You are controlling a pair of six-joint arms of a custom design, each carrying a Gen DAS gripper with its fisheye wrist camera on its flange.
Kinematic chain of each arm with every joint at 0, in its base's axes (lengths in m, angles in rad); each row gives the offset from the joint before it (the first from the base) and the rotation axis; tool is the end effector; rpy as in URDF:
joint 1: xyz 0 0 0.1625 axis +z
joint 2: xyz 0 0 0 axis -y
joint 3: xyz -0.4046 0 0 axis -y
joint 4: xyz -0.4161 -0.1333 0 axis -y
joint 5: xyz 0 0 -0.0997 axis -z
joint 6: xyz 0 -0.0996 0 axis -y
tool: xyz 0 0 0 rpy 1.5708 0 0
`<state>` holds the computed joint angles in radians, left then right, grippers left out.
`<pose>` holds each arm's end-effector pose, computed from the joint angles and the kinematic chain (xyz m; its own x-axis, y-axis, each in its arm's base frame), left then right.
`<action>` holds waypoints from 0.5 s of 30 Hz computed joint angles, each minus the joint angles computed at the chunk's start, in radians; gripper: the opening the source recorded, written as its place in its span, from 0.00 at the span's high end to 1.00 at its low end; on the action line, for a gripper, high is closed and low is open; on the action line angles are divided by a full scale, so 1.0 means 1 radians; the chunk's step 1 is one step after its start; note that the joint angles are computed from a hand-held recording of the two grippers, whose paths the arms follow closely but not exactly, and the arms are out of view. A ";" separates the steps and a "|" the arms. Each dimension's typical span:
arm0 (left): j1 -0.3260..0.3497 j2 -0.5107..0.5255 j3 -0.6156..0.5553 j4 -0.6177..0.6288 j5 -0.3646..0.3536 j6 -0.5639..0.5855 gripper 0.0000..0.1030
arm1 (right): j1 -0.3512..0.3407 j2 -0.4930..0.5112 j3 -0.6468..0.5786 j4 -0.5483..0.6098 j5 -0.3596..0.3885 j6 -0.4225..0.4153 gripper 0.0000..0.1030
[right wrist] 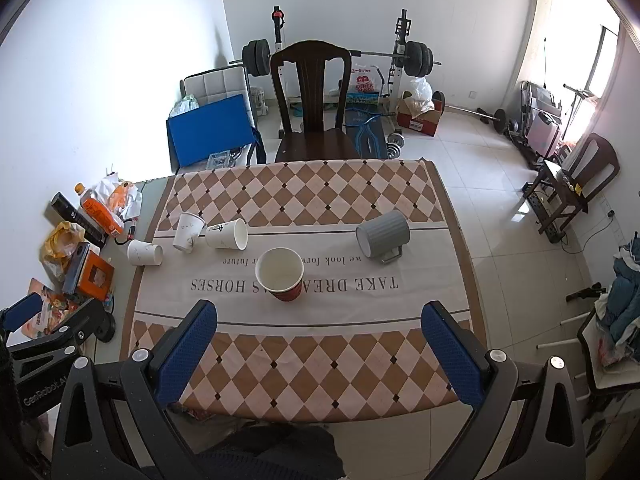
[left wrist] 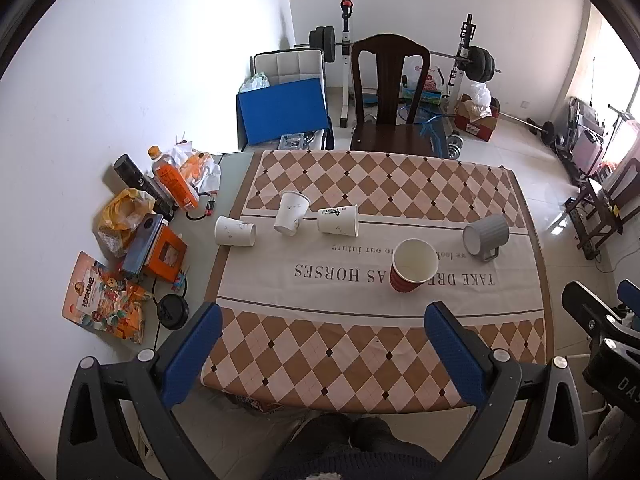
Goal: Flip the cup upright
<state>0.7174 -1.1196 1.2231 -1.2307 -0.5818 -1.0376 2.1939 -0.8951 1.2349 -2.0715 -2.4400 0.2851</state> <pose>-0.3526 -0.5950 0.3914 -0.6324 -0.1811 -0.7532 0.2675 0.8614 -0.4317 0.4865 -0.5790 0.2920 -0.7335 -0.0406 0.6785 -0.3853 0.8472 -0.3658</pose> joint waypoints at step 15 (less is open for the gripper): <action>0.000 0.001 -0.008 0.008 0.004 -0.008 0.00 | 0.005 0.004 -0.008 0.009 0.000 0.005 0.00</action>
